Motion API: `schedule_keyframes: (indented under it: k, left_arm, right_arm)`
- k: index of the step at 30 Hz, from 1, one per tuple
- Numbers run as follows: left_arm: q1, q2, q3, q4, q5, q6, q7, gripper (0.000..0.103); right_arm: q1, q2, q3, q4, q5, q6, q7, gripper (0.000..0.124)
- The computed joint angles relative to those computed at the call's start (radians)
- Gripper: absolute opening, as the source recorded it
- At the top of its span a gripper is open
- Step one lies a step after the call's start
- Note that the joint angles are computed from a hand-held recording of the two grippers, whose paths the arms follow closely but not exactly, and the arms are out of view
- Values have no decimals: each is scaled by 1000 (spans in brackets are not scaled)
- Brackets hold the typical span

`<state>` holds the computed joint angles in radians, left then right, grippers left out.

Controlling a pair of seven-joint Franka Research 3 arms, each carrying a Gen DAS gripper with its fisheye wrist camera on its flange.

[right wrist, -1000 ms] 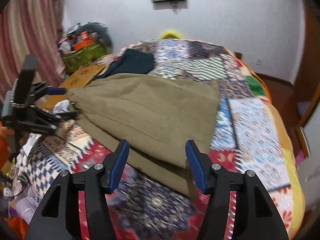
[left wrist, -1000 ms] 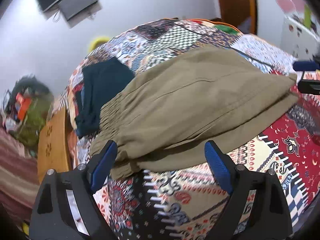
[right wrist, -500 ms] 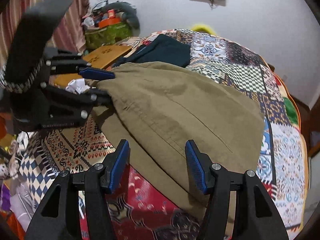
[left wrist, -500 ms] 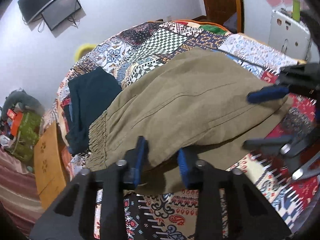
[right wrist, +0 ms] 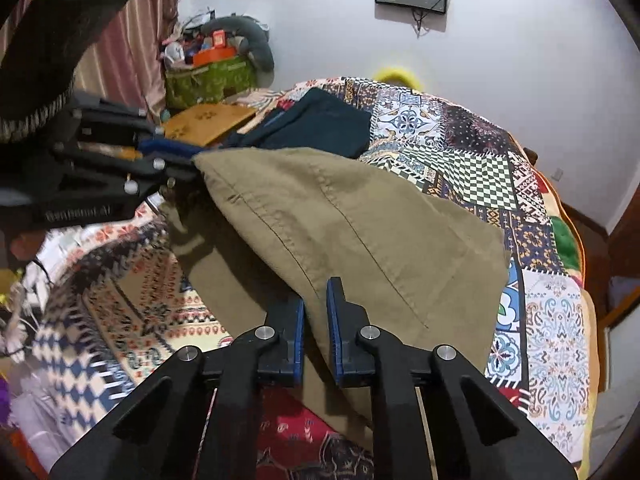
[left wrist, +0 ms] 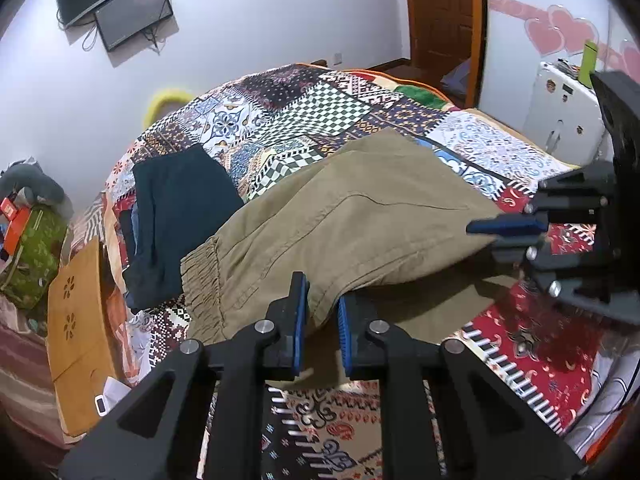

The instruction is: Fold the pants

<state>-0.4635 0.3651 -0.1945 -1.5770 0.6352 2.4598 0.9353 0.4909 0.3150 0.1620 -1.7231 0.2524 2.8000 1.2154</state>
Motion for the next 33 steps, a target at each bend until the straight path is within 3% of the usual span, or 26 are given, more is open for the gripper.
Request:
schedule_keyframes:
  k: [9,12,16,20,23,29,33]
  left_arm:
    - [23,-44,-28,-107,-74,59,-27,15]
    - [26,-49,-31,-127,-99,50,-39,19]
    - [54,-91,-38,-192,-159,92,-65,34]
    - [83,-163,-39,-283,-201,151,-115,51]
    - [101,-209,-35,-330,-208,180,-163,59]
    - [134,-248,-11,-349,-120,155,-308,78]
    - [172,-229,-15,-343,-182,164,-303,82]
  right_arm:
    - [7,-62,2,-90,-16,5,-12,8]
    - [6,-54,5,-96,-4,3,-3,13]
    - [2,-65,9,-114,21,-4,17,16]
    - [-42,-95,46,-134,157,-36,-40,27]
    - [-48,-121,45,-156,219,-40,-48,29]
    - [-49,-147,37,-169,297,3,-43,35]
    - [-43,-137,26,-159,295,55,-4,43]
